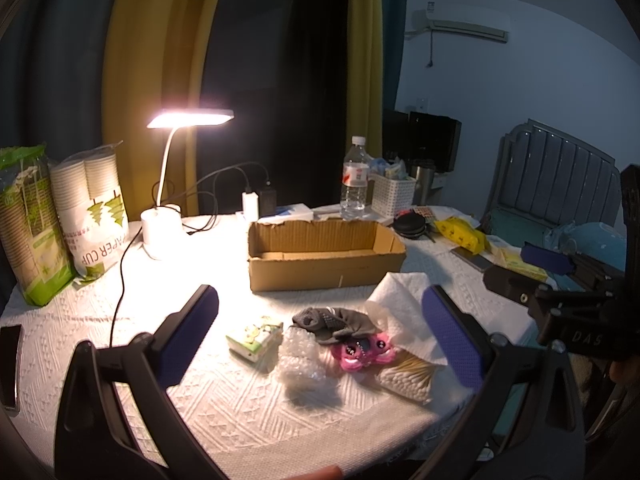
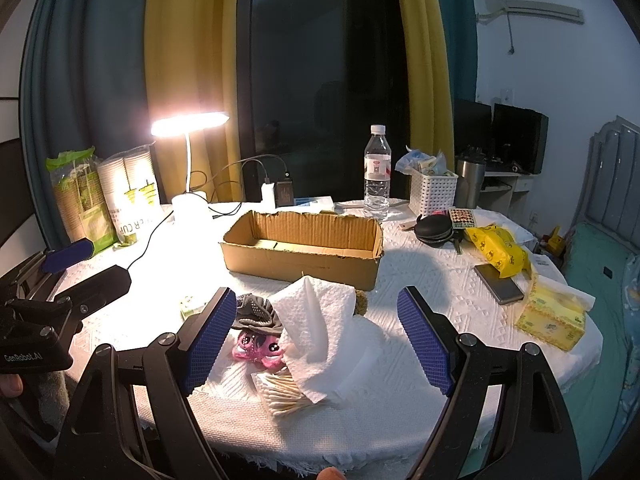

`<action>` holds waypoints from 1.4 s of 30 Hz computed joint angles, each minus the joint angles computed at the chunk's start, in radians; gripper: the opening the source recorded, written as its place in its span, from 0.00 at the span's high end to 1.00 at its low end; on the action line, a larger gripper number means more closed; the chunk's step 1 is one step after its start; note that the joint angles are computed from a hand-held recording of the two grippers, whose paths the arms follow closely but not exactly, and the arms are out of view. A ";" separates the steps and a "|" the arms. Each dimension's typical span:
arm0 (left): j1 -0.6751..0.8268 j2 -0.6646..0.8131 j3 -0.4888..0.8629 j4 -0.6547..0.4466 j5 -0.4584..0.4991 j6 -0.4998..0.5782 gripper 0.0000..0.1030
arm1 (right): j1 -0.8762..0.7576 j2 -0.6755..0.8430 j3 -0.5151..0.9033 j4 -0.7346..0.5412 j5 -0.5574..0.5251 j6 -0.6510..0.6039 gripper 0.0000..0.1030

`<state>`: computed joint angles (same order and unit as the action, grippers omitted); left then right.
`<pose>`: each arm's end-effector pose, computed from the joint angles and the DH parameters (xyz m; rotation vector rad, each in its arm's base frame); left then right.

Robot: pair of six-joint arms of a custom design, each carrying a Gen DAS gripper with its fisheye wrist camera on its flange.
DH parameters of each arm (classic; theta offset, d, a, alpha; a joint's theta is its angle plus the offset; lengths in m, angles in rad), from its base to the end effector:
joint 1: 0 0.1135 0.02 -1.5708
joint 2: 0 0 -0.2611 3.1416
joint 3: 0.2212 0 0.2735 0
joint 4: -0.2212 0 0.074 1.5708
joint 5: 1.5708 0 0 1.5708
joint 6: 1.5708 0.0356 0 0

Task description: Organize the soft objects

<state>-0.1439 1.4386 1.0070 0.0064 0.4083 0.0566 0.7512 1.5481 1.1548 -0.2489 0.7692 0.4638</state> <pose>0.3446 -0.0642 0.2712 0.4590 1.9344 -0.4631 0.2824 0.2298 0.2681 0.1135 2.0137 -0.0918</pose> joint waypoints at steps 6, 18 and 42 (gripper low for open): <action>-0.001 0.001 0.000 0.002 -0.001 0.000 0.01 | -0.001 -0.007 0.000 -0.008 -0.002 0.000 0.17; 0.013 -0.005 -0.018 0.026 0.009 0.008 0.01 | 0.000 -0.007 0.003 -0.014 -0.002 0.003 0.17; -0.010 0.372 0.232 -0.045 -0.072 0.008 0.01 | -0.147 0.153 0.061 -0.008 -0.204 0.028 0.17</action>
<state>-0.1544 1.8106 1.2389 -0.0389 0.3358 0.0650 0.6043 1.7012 1.2156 -0.2573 0.5647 0.4919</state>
